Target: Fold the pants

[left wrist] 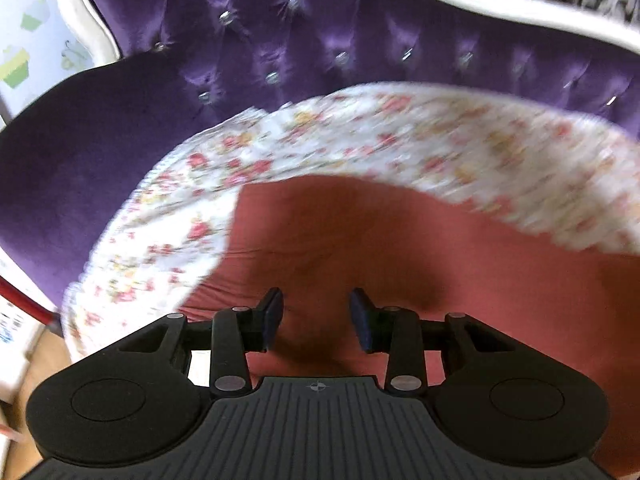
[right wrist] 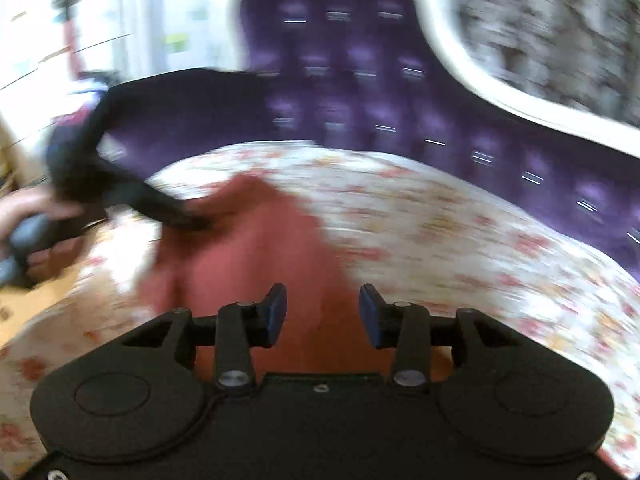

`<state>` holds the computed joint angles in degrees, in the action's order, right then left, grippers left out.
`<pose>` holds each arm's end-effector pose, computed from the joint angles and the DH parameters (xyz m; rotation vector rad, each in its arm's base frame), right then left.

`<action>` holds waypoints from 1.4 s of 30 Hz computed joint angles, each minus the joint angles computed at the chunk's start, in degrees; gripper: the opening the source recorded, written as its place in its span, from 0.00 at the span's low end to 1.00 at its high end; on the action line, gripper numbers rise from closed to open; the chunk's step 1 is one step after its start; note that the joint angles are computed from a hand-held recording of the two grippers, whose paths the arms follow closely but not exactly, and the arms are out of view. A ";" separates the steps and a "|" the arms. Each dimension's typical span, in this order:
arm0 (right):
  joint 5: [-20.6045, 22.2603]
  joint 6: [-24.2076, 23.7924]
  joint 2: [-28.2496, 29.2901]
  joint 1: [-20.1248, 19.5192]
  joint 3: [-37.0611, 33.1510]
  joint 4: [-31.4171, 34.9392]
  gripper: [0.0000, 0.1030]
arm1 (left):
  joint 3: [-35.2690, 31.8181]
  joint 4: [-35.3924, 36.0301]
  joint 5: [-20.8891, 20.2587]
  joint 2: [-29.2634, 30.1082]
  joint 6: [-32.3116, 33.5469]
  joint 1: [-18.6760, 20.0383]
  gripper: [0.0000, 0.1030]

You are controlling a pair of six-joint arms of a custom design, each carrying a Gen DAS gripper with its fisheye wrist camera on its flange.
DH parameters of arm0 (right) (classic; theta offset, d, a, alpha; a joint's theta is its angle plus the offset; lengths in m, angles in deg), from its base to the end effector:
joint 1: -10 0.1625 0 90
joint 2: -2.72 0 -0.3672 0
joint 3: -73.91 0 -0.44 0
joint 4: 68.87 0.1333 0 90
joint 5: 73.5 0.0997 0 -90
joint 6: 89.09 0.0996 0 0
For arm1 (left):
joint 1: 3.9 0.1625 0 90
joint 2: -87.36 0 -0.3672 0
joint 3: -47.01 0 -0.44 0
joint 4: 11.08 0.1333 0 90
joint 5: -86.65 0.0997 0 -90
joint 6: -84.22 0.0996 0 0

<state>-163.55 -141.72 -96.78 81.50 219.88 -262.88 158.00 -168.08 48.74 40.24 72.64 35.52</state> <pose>0.0058 -0.4026 0.2363 0.6891 -2.2467 1.0490 -0.2877 -0.5107 -0.0191 0.7426 2.1894 -0.6373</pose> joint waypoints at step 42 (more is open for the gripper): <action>-0.65 1.64 7.20 -2.81 -9.79 15.50 0.13 | 4.79 -13.89 -4.54 5.78 -8.48 -2.57 0.39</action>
